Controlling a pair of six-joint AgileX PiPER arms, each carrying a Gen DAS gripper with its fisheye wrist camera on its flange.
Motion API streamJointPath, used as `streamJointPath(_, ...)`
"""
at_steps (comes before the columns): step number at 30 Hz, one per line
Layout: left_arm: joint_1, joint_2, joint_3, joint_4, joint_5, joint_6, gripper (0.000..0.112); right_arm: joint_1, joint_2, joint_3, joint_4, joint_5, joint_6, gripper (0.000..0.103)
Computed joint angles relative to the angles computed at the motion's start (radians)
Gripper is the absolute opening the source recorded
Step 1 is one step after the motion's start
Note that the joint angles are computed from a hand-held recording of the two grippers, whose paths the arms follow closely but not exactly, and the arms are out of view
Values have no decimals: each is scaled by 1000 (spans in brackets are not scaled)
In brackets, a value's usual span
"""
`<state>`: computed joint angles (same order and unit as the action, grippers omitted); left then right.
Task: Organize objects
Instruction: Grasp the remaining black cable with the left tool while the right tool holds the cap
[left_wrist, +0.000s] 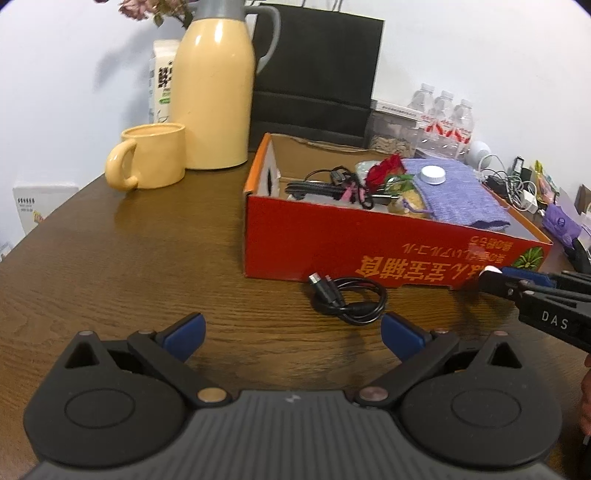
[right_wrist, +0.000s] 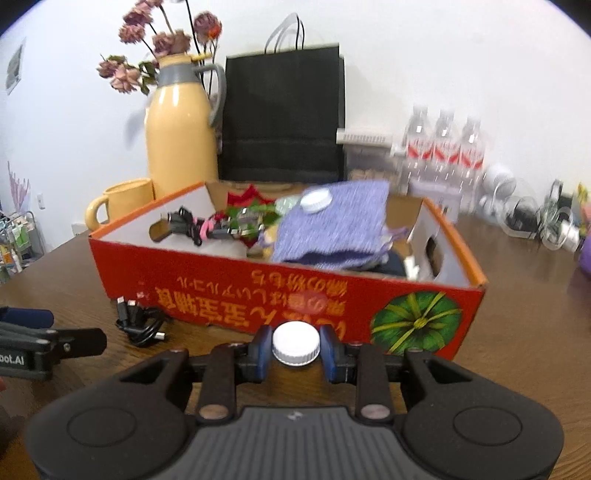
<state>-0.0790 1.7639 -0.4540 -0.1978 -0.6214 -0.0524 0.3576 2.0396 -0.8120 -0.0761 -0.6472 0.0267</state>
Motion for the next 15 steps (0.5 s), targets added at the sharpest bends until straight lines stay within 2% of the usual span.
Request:
streamJointPath(8,-60,27,-72,-110,54,107,103,-42,-19,65,-29,-104,-30,27)
streamJointPath(15,-72,71,-160,-191,134,180,103,-76,-21,79,-80,-129,-4,27)
